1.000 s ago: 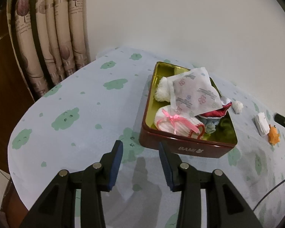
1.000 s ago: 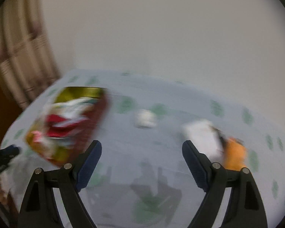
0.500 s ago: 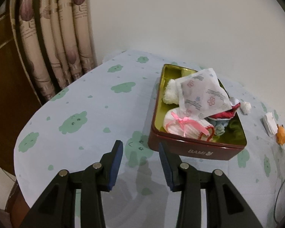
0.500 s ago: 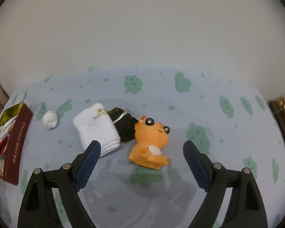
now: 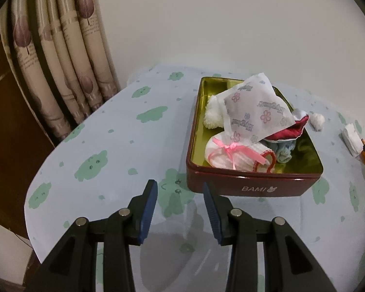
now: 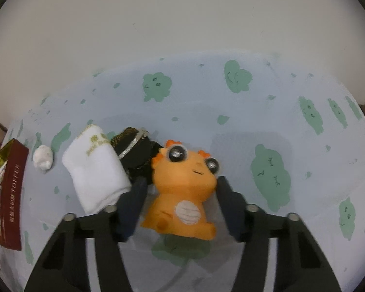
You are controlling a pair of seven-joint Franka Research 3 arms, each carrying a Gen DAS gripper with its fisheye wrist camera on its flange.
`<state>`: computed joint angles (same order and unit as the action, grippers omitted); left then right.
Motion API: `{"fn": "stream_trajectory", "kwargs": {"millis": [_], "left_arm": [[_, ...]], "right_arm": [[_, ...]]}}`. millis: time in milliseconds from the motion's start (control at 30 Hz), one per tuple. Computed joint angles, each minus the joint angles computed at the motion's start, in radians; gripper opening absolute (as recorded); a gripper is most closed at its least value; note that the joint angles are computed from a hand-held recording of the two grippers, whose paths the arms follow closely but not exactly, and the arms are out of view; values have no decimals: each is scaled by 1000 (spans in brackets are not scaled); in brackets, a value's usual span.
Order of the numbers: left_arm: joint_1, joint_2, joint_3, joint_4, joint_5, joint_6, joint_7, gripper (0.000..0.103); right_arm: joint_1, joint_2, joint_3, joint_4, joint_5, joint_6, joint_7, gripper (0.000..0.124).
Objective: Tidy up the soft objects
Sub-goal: 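Close the right tool around the orange toy and lift it, then move the left tool onto the folded white towel and grasp it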
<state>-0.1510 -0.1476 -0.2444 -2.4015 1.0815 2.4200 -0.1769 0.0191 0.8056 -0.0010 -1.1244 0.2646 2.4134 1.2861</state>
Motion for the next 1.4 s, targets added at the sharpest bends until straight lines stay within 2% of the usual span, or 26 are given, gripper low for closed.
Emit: {"fn": "stream_trajectory", "kwargs": {"millis": [100, 167, 400, 467, 633, 733, 867, 1100, 1300, 1400], "left_arm": [[-5, 8, -7, 12, 11, -29, 4, 40], [-8, 10, -4, 15, 13, -18, 9, 40], [-44, 35, -26, 77, 41, -77, 45, 40], [-53, 48, -24, 104, 42, -63, 57, 40], [-66, 124, -5, 207, 11, 46, 138, 40], [-98, 215, -6, 318, 18, 1, 193, 40], [-133, 312, 20, 425, -15, 46, 283, 40], [-175, 490, 63, 628, -186, 153, 460, 40], [-165, 653, 31, 831, -456, 197, 667, 40], [-196, 731, 52, 944, -515, 195, 697, 40]], "right_arm": [[-22, -32, 31, -71, 38, 68, -63, 48], [-37, -47, 49, -107, 71, 102, -101, 47], [-71, -77, 87, -185, 177, 198, -209, 45], [-76, -89, 95, -210, 198, 230, -242, 45], [-75, -123, 103, -276, 232, 302, -305, 45], [-69, -145, 101, -322, 234, 355, -348, 45], [-75, -169, 110, -368, 252, 402, -385, 45], [-108, -210, 146, -440, 305, 455, -475, 45], [-125, -224, 154, -462, 348, 454, -516, 45], [-134, -226, 158, -466, 376, 444, -530, 45]]}}
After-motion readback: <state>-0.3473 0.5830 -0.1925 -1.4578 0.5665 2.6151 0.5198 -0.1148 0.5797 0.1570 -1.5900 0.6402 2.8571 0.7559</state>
